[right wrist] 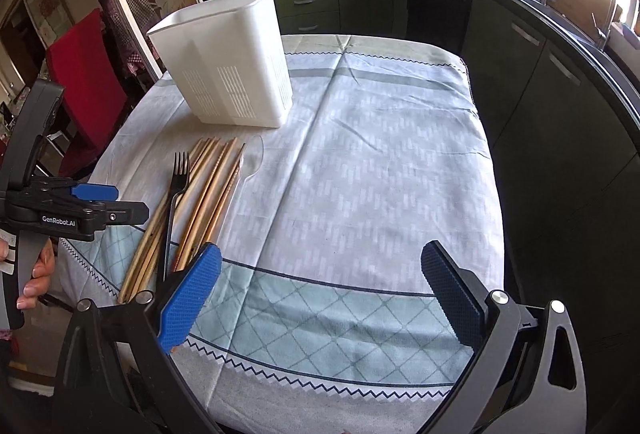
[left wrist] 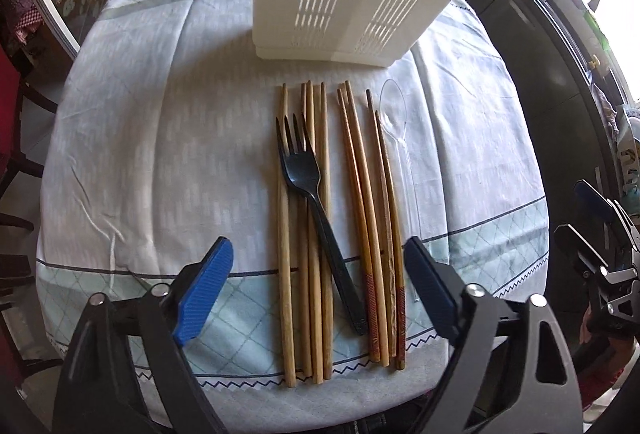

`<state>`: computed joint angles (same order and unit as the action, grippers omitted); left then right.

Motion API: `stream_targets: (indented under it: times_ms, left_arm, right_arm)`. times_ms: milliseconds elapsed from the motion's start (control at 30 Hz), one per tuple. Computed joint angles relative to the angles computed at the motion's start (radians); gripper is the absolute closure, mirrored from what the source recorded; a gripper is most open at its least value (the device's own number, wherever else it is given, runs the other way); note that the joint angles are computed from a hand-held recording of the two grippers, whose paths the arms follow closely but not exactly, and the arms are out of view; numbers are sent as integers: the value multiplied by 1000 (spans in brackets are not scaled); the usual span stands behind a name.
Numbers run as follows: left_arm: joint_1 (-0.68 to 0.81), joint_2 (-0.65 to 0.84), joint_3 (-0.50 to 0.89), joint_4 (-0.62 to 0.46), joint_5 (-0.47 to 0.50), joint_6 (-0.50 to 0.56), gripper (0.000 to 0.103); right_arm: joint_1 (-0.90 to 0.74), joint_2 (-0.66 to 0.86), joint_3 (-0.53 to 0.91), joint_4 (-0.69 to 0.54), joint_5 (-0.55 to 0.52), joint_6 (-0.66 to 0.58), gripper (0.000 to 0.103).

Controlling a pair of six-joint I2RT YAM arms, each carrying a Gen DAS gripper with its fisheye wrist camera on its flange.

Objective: Organize utensils
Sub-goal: 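Grasp the black fork with the left gripper while the right gripper grasps the clear spoon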

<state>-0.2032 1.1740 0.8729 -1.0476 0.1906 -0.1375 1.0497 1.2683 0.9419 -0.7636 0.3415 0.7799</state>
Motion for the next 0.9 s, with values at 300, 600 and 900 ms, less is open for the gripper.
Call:
stream_targets:
  times_ms: [300, 600, 900]
  left_arm:
    - [-56, 133, 41, 36, -15, -122, 56]
    - [-78, 204, 65, 62, -33, -168, 65]
    - [-122, 287, 99, 106, -60, -221, 86]
  right_arm:
    - [-49, 40, 30, -15, -62, -50, 13]
    - [-113, 34, 19, 17, -125, -102, 35]
    - [-126, 29, 4, 22, -160, -106, 39]
